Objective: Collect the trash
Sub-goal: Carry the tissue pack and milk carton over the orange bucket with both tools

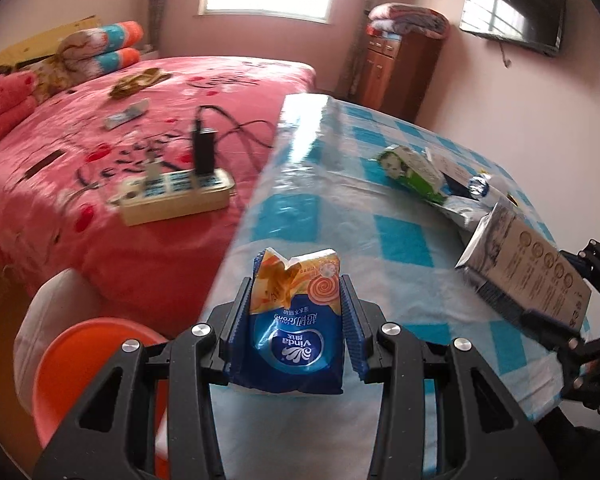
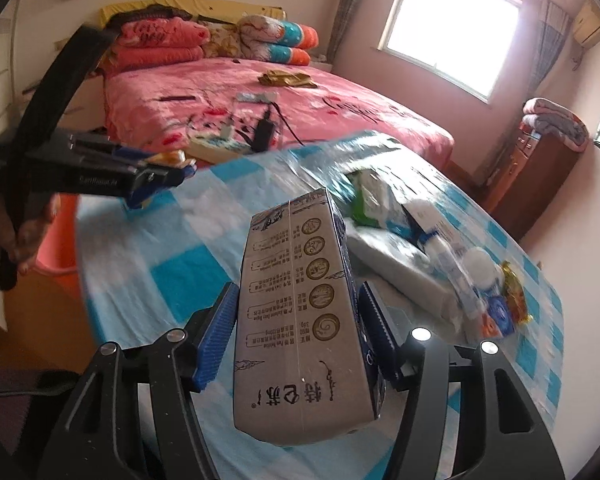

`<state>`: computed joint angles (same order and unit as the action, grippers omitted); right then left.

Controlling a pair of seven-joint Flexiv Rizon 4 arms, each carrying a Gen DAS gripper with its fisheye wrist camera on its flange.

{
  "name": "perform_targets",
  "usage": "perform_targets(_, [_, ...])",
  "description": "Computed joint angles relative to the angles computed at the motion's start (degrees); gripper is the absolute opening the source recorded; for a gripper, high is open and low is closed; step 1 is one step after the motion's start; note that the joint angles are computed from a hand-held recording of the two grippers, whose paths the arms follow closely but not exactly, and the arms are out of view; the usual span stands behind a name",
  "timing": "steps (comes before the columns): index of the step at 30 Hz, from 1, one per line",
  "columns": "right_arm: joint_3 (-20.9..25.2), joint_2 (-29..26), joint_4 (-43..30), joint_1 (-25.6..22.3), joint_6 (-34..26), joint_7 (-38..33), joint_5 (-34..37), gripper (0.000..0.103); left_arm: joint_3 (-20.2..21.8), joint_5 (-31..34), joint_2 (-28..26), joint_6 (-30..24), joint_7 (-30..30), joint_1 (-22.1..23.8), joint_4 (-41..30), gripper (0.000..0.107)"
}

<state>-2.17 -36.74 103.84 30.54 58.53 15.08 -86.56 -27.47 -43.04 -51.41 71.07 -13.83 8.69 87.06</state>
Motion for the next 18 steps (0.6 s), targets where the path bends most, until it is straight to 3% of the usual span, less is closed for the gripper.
perform_targets(6, [-0.3,-3.4,-6.5,-1.5,9.3,0.4,-2.3,0.062,0.1,-1.9,0.2,5.2,-1.7,3.6,1.4,0.043])
perform_targets(10, [-1.2,-8.0,-13.6,-0.9,16.0,-4.7,0.9,0.062,1.7,-1.0,-0.9,6.7,-5.4,5.0,0.4,0.044])
perform_targets(14, [0.0,-14.3,-22.4,-0.5,20.7,-15.9,9.9,0.062,4.1,1.1,-2.7,7.2,-10.6,5.5,-1.4,0.044])
perform_targets(18, [4.9,-20.3,-30.7,-0.9,19.8,-30.3,20.6,0.062,6.0,3.7,-4.5,6.5,-15.1,5.9,-3.4,0.044])
